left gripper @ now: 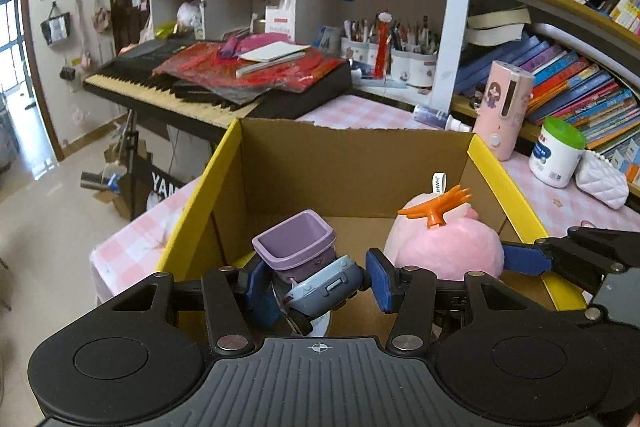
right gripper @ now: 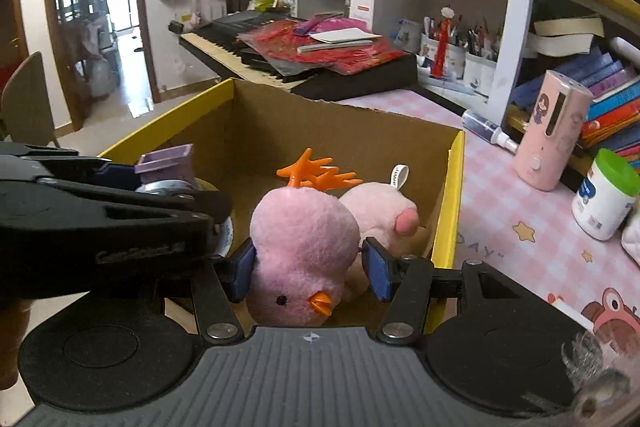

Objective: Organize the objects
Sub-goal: 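Open both tools to drop the car and chick into the box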

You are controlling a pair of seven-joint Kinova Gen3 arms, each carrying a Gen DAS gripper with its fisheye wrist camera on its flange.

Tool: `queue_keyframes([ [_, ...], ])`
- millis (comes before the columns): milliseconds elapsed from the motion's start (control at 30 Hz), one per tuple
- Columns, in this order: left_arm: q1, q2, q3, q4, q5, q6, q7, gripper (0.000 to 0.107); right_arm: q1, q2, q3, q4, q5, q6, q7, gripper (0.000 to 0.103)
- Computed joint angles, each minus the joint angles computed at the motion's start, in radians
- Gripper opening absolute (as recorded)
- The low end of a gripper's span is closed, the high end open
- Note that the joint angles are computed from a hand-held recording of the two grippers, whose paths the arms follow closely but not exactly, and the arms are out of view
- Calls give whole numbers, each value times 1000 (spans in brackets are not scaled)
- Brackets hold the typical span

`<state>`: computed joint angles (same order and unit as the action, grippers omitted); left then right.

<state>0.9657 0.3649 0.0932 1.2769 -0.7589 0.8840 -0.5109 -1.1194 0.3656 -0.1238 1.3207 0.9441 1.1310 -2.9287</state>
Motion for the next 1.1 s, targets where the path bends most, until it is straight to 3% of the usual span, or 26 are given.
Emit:
queue_keyframes([
  [333,30,14,-11,-21,-13,52,64,54,0,-7,-3,20,21,-16,3,61],
  [433,51,3,-19,3,-63,31,102,70,-3,-12,-3,29,33,-24,-12,71],
  [467,61,-2,-22,12,-87,26,124,74,-11,-9,-1,28,47,-14,-20,83],
  [500,69,-8,-24,23,-111,18,144,75,-21,-8,1,28,64,-3,-30,87],
  [633,95,-26,-22,59,-206,11,240,87,-39,-19,-2,54,125,3,-89,89],
  [867,103,-63,11,131,-350,17,393,94,-79,-15,-12,57,221,95,-186,91],
  [1100,82,-106,67,204,-463,30,471,98,-154,18,-20,-1,259,290,-225,96],
])
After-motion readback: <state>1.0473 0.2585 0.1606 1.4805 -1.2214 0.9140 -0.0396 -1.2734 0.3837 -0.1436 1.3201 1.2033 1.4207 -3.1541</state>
